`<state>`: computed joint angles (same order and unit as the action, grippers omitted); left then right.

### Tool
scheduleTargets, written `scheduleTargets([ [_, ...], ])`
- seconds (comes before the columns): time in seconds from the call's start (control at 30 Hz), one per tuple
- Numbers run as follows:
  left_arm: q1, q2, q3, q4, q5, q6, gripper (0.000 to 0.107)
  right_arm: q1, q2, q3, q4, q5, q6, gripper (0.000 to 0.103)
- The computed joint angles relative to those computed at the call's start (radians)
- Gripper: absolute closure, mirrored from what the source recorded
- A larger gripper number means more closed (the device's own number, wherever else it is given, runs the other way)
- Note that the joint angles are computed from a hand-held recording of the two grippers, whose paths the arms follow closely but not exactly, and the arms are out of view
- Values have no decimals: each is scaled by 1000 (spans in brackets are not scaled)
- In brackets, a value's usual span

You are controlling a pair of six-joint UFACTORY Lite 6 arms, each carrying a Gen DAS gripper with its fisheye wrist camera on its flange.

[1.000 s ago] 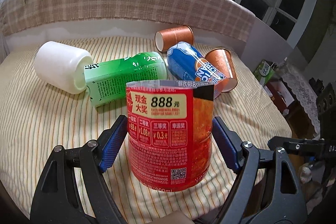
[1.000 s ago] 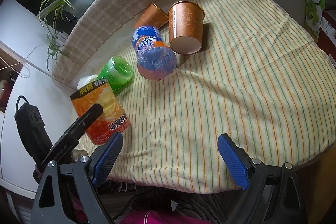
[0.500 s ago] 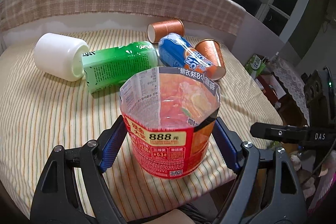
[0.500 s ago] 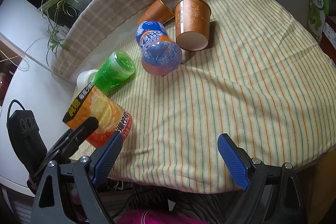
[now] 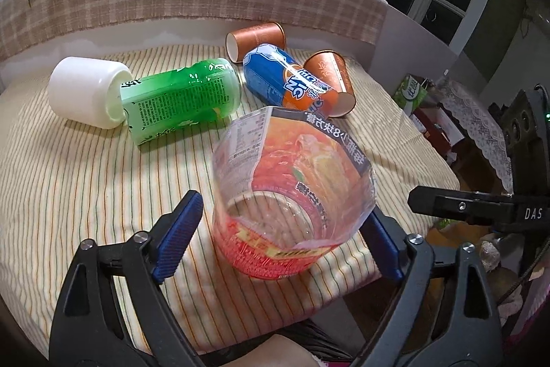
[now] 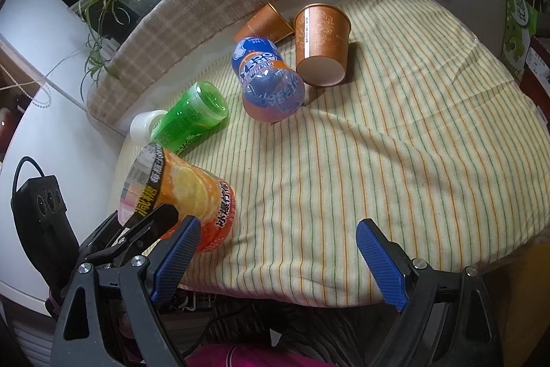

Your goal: Flip cup upright

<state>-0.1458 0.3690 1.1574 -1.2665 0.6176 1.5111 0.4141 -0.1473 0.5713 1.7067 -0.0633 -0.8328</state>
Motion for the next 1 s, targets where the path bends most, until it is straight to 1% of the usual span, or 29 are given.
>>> scheduleTargets([
  [0.1, 6, -21, -31, -17, -4, 35, 15, 26, -21, -8, 51, -32, -49, 10],
  [0.33, 50, -75, -132, -63, 3, 120, 15, 111, -39, -20, -23, -129, 45, 10],
  [0.57, 108, -130, -219, -106, 17, 199, 15, 204, -21, -11, -51, -229, 87, 10],
  [0.7, 154, -204, -286, -156, 15, 264, 15, 284, -12, 9, 5, -349, 40, 10],
  [0.9, 201, -394, -407, -298, -9, 394, 15, 410, 11, 61, 66, -553, -28, 10],
  [0.97, 217, -456, -443, -343, -10, 430, 15, 460, 29, 88, 89, -631, -50, 8],
  [1.0, 223, -479, -454, -355, -11, 441, 15, 477, 37, 98, 92, -657, -54, 5],
])
